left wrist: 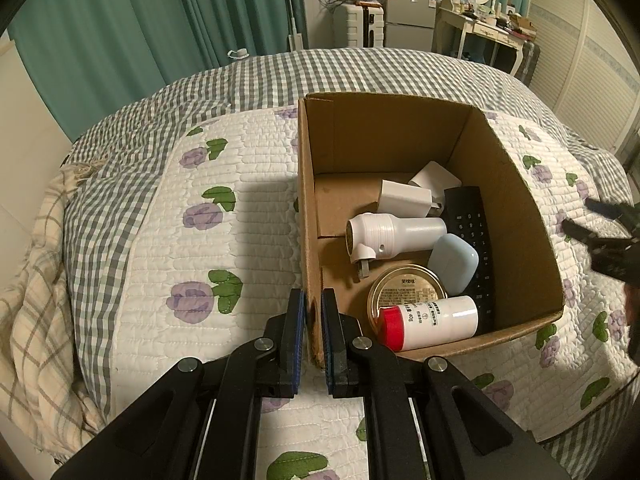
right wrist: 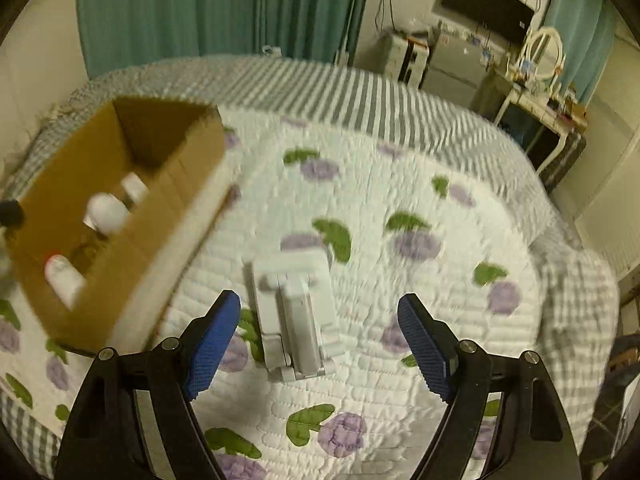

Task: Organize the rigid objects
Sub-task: 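Grasp the white folding phone stand with the right gripper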

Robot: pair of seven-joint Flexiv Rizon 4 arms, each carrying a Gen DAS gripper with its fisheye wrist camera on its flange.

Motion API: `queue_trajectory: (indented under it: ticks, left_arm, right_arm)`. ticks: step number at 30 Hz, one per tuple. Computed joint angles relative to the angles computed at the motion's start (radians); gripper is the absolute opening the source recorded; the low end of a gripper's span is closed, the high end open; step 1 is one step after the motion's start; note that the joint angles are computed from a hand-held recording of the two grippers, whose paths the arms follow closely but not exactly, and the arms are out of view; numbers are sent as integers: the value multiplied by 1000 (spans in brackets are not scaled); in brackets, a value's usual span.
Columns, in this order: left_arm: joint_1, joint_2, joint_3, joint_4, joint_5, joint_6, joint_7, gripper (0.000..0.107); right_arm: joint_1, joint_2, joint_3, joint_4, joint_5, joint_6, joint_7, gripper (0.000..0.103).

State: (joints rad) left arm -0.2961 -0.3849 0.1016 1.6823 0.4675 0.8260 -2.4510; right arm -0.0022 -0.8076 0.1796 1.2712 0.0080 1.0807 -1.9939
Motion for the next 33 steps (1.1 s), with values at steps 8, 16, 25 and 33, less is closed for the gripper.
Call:
queue_trajectory:
  ticks: [8, 16, 25, 33]
  left_arm:
    - [0, -1, -1, -2, 1, -1, 0, 8]
    - [0, -1, -1, -2, 1, -2, 2, 8]
    - [1, -1, -1, -2, 0, -2, 2, 8]
    - [0, -1, -2, -3, -1, -3, 3, 8]
  right_arm:
    - [-2, -79, 4, -59, 19, -59, 14, 81]
    - [20, -134, -12, -115, 8, -91, 51, 81]
    - [23, -155, -7, -140, 10, -103, 65, 78]
    - [19, -147, -2, -129, 18, -96, 52, 70]
